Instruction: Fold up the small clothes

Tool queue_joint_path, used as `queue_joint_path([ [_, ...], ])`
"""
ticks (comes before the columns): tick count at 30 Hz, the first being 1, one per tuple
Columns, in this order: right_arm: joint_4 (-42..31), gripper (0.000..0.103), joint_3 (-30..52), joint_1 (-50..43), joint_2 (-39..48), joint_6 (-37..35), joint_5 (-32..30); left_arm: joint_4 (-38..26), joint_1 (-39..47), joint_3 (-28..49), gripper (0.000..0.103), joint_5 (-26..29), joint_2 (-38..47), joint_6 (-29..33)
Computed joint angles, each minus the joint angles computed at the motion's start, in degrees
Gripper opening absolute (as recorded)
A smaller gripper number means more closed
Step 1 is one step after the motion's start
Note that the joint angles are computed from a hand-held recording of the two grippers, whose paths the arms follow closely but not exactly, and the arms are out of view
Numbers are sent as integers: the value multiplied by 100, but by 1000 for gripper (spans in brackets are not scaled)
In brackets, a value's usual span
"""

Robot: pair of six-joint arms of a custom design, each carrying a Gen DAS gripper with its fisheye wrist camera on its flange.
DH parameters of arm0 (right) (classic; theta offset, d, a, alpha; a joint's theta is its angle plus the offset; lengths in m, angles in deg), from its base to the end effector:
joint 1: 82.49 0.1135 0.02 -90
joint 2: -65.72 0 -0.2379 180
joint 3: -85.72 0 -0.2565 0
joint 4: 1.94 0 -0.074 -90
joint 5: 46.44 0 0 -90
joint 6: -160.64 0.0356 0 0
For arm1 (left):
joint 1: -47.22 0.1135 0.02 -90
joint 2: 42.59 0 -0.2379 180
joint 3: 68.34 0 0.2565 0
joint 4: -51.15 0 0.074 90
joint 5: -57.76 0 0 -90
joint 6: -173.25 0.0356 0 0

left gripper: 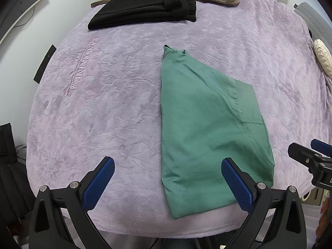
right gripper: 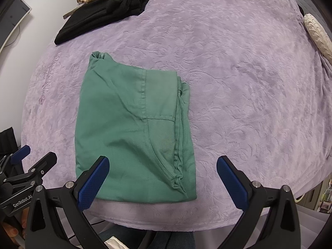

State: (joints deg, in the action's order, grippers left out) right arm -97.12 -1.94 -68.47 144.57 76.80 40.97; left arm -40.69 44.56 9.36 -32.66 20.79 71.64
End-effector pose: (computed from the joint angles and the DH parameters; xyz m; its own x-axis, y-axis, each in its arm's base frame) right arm 0.2317 0.0595 0.2983 -0.9811 -0.1345 -0.1389 -0.1439 0.9878 0.0600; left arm 0.1854 -0.0084 0.2826 -0.9644 -0.1567 -0.2131 -0.1524 0.9876 -0.0365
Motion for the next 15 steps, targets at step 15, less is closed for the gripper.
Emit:
queue_joint_path([
  [15, 2, 103, -8, -12, -10, 47, 58, -19, -189, -7, 103, -135, 19, -256],
])
